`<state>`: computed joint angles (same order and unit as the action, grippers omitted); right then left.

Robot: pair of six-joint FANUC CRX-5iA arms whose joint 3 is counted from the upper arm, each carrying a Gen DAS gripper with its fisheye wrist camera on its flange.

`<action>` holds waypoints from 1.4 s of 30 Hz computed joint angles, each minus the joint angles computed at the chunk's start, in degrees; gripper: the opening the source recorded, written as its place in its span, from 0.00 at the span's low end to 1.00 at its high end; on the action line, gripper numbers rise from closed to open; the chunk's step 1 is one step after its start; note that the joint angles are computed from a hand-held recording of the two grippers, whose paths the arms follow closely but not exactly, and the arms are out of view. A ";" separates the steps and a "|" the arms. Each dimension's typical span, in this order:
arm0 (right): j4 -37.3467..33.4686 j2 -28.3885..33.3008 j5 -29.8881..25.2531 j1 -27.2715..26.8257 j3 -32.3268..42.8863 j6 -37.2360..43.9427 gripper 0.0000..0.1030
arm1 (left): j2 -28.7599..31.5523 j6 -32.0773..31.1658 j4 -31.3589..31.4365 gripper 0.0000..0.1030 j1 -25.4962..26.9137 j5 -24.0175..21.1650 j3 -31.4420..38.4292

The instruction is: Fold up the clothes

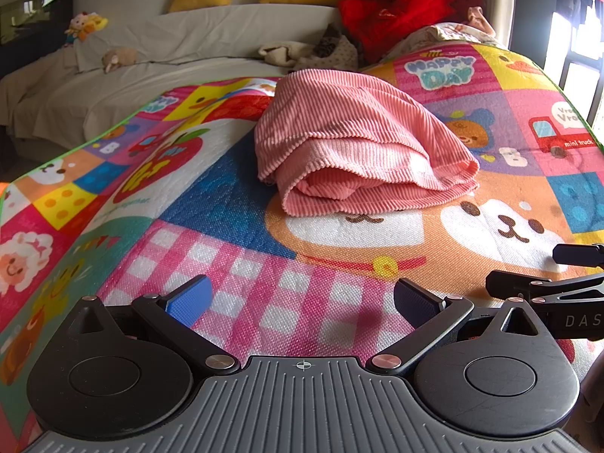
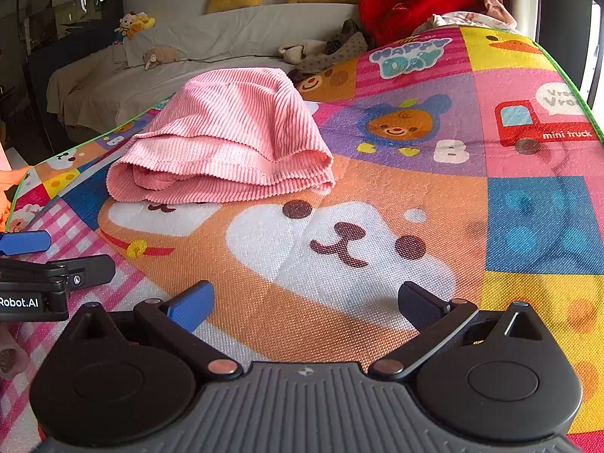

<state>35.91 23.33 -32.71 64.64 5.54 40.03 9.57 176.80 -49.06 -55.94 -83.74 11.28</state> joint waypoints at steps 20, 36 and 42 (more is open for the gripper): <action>0.17 0.25 -1.46 0.25 0.69 0.10 1.00 | 0.43 -1.63 0.51 1.00 0.06 -0.61 0.61; 4.11 -0.21 0.06 0.30 -1.44 -3.75 1.00 | 1.11 -2.50 0.83 1.00 0.27 -1.32 1.40; 6.02 -0.46 0.68 0.30 -2.42 -5.32 1.00 | 1.12 -2.44 0.82 1.00 0.27 -1.33 1.41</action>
